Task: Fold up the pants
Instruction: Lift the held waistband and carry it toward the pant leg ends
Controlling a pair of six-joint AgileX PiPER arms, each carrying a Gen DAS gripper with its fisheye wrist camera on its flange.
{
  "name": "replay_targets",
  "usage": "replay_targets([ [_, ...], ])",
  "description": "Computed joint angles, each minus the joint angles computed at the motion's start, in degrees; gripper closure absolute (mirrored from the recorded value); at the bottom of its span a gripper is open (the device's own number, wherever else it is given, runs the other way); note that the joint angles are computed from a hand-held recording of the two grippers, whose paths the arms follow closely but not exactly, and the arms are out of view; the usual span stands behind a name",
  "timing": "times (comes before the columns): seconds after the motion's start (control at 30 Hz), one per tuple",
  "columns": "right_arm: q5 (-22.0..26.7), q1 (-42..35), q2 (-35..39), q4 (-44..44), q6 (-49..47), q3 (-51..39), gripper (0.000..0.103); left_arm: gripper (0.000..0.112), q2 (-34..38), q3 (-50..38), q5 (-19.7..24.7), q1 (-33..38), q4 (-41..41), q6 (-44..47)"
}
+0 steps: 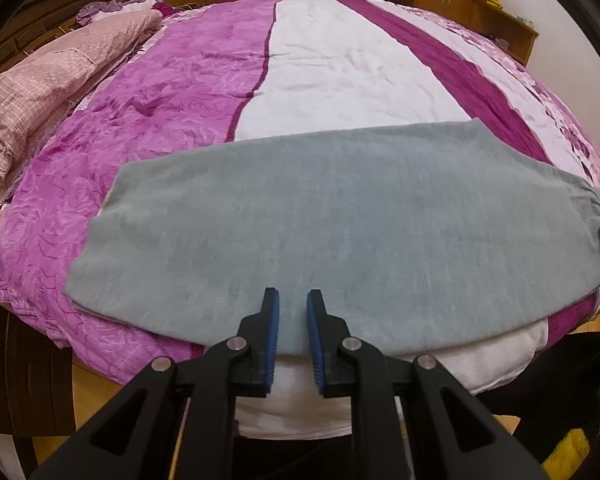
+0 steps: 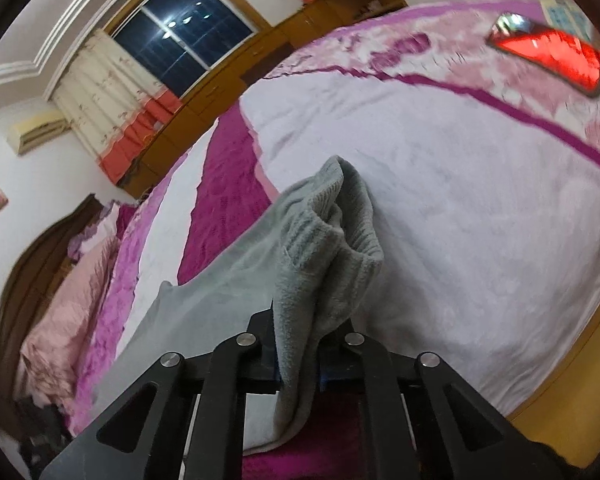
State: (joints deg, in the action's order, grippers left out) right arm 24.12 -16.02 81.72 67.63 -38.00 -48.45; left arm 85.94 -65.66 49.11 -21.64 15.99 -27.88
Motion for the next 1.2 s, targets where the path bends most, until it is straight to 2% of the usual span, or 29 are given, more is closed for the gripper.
replay_targets([
  [0.23,0.19,2.85,-4.3,-11.51,8.75,-3.1,0.1,0.097,-1.44,0.09,0.22,2.37,-0.44,1.26],
  [0.57,0.42,12.59,-6.46,-27.21,21.66,-11.13,0.1,0.097,-2.94,0.98,0.46,6.87,-2.43,4.44],
  [0.9,2.64,23.87,-3.39,-40.08,32.93,-21.08,0.1,0.097,-3.36,1.63,-0.52,11.73,-4.26,8.96],
  [1.2,4.56,35.44,3.32,-50.68,43.24,-31.44,0.1,0.097,-2.64,0.28,-2.97,17.01,-7.69,17.53],
])
